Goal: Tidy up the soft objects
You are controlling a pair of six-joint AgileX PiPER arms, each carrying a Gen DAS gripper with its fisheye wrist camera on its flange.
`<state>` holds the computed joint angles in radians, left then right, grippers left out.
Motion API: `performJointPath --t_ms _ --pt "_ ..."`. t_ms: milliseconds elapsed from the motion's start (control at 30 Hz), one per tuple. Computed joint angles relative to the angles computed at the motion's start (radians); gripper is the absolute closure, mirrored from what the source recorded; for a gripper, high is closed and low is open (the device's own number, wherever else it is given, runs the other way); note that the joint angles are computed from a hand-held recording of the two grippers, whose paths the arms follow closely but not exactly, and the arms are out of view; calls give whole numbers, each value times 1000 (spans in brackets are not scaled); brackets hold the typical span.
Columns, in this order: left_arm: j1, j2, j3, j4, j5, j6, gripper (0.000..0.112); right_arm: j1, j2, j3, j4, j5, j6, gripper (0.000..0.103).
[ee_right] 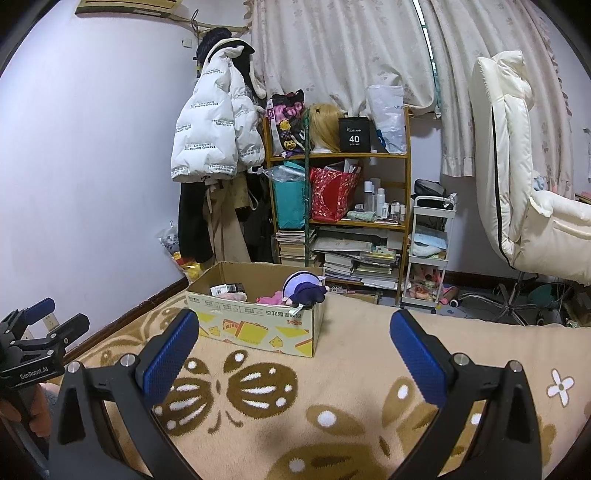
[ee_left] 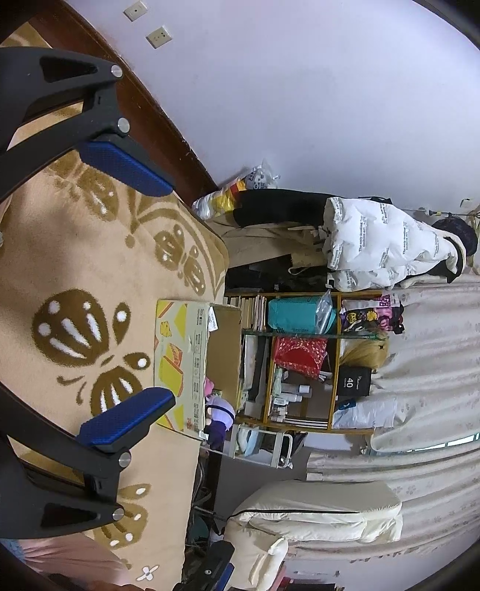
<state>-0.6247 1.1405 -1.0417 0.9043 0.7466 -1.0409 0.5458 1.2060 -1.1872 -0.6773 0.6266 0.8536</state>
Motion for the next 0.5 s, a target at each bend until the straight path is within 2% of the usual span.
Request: performJointPath --t_ms 500 --pt "-16 9 -14 17 27 -12 10 -7 -6 22 0 -14 -4 0"
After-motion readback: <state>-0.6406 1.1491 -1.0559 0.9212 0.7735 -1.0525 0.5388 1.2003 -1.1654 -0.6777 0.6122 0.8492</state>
